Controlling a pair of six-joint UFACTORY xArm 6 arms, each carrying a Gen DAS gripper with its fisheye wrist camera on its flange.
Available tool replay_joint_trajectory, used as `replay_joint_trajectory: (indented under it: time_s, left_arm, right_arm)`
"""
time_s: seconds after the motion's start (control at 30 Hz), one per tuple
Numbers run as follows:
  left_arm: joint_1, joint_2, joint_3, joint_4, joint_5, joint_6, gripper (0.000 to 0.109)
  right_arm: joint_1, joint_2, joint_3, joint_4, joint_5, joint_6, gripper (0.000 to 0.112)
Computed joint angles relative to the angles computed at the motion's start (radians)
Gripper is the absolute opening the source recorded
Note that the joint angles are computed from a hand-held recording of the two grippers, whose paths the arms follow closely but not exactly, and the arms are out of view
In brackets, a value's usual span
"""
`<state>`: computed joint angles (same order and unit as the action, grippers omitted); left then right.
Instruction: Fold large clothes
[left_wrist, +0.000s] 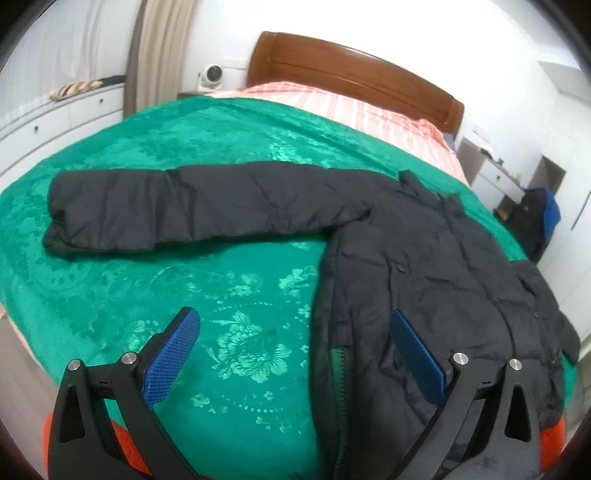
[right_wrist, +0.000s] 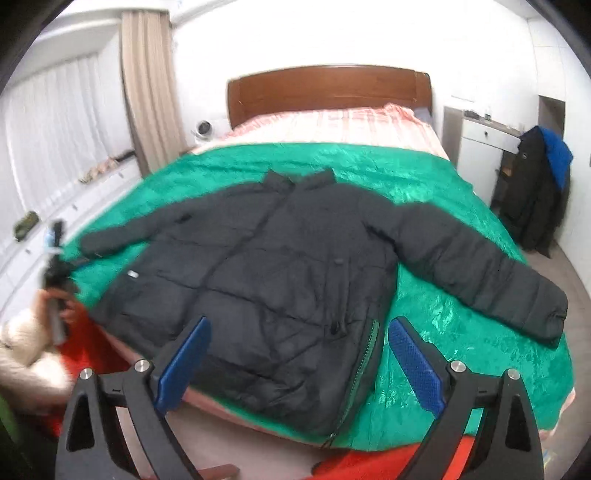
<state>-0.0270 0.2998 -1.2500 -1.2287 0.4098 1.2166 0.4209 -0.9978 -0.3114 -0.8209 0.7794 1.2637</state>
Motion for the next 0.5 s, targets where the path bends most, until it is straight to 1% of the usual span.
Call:
replay_joint_trajectory:
  time_s: [0.03, 0.07, 0.13, 0.17, 0.3, 0.43, 0.5]
  left_arm:
    - [-0.002, -0.007, 0.008, -0.012, -0.018, 0.009, 0.102]
    - [-0.006, -0.012, 0.016, -0.022, -0.046, 0.020, 0.102]
    - [-0.009, -0.018, 0.026, -0.032, -0.079, 0.033, 0.102]
    - [-0.011, -0.014, 0.025, -0.024, -0.097, 0.021, 0.102]
    - [-0.015, -0.003, 0.020, -0.007, -0.120, -0.023, 0.102]
    - [-0.033, 0.010, 0.023, -0.038, -0.173, 0.020, 0.102]
    - [-0.038, 0.021, 0.024, -0.030, -0.193, 0.021, 0.102]
  right_arm:
    - [-0.034, 0.018, 0.017, -0.005, -0.068, 0.024, 0.096]
    - [-0.063, -0.005, 0.041, 0.015, -0.106, 0.015, 0.096]
    - [-0.098, -0.004, 0.073, 0.009, -0.187, 0.061, 0.096]
    - [-0.102, -0.013, 0.084, 0.009, -0.196, 0.070, 0.096]
    - [-0.082, -0.050, 0.121, 0.023, -0.163, 0.119, 0.096]
    - [-0.105, -0.102, 0.164, 0.047, -0.169, 0.152, 0.096]
    - [-0.116, -0.109, 0.174, 0.052, -0.174, 0.160, 0.096]
